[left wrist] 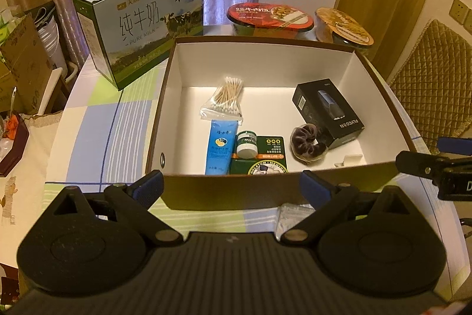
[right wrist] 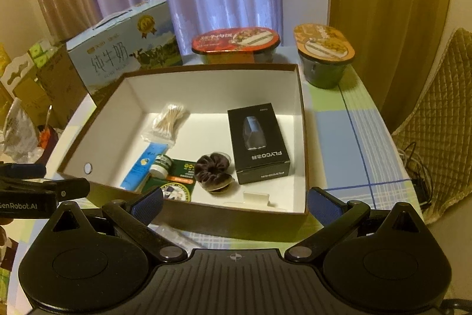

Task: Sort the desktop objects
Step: 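Withdraw both grippers from the box back over the remaining table items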

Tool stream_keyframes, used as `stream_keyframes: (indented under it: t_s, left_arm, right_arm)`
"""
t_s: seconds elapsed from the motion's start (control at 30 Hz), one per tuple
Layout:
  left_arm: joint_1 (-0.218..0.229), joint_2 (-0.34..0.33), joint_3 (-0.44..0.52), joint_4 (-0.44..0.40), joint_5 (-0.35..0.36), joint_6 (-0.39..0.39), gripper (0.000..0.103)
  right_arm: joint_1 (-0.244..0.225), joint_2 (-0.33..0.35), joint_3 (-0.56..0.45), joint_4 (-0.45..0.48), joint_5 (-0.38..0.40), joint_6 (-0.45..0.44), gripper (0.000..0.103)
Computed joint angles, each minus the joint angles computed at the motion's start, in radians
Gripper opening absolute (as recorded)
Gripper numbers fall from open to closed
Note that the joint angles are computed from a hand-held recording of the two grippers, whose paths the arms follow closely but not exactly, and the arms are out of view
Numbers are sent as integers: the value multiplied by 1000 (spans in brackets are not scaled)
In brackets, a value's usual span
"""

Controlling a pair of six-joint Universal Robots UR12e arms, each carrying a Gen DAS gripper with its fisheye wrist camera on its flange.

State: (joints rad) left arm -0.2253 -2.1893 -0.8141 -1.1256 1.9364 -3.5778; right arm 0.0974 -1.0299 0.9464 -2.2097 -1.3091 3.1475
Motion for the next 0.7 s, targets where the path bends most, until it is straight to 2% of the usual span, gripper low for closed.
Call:
stream_keyframes:
  t_s: [0.17,0.33,0.7]
  left_arm:
    - [-8,30,-44,2,7,0,97]
    - [-16,63,-98,0,-10,-4,97]
    - [-22,121,-193,-22,-5,-27,97]
  right_arm:
    - [1,-35,56,-32,7,-6,101]
    - [-2,-66,103,-12,30,3,101]
    - [5,-100,158,26,4,-7,101]
